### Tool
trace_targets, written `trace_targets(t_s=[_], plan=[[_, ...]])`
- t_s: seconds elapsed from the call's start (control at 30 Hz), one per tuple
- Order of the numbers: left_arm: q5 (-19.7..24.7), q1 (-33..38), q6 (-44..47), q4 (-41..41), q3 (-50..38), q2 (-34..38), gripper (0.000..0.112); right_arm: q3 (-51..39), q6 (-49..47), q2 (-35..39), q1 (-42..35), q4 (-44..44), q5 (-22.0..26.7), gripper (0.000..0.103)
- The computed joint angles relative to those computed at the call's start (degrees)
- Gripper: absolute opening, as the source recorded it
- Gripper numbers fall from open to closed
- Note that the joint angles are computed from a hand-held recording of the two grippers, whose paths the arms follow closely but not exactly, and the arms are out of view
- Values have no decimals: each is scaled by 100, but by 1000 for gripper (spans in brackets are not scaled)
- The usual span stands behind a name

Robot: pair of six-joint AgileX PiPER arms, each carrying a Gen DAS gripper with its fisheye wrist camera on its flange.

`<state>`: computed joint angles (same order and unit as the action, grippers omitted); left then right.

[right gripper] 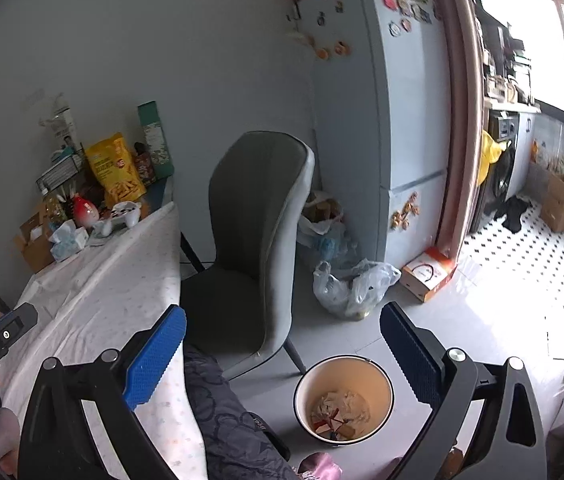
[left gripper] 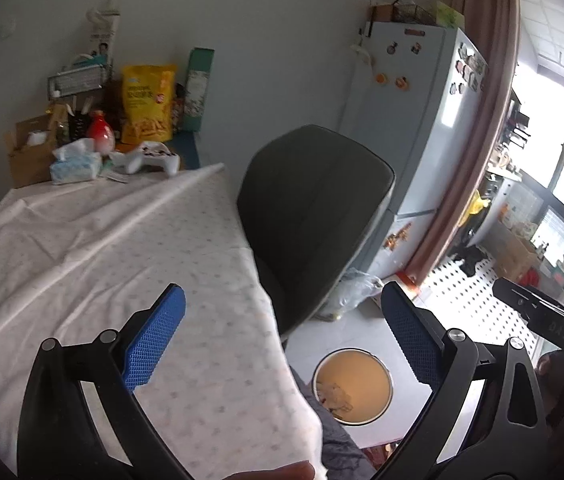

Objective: Collect trash

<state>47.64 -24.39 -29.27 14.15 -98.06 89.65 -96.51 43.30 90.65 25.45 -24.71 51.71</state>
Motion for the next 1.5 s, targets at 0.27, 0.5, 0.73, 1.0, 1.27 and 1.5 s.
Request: trace_targets(t_s=[0.27, 0.5, 0.73, 1.0, 1.27, 1.5], plan=[[60, 29, -361, 447, 647, -794, 97, -495, 501, 34, 763, -766, 635, 96], [144, -36, -627, 795, 1103, -1386, 97, -635, 421, -1, 1435, -1089, 735, 96], [242, -115, -906, 1158, 1575, -1897, 97, -688, 515, 11, 1975, -1278, 809, 96], [424, -355, -1277, 1623, 1906, -2233, 97, -393, 896, -12, 2297, -1533, 745, 96], [447, -331, -1239, 1568, 1981, -2268, 97, -106, 1169, -93, 2374, -1677, 637, 96], [453, -337, -1214, 1543, 1971, -2245, 97, 19, 1362, -188, 2313, -1715, 591, 96]])
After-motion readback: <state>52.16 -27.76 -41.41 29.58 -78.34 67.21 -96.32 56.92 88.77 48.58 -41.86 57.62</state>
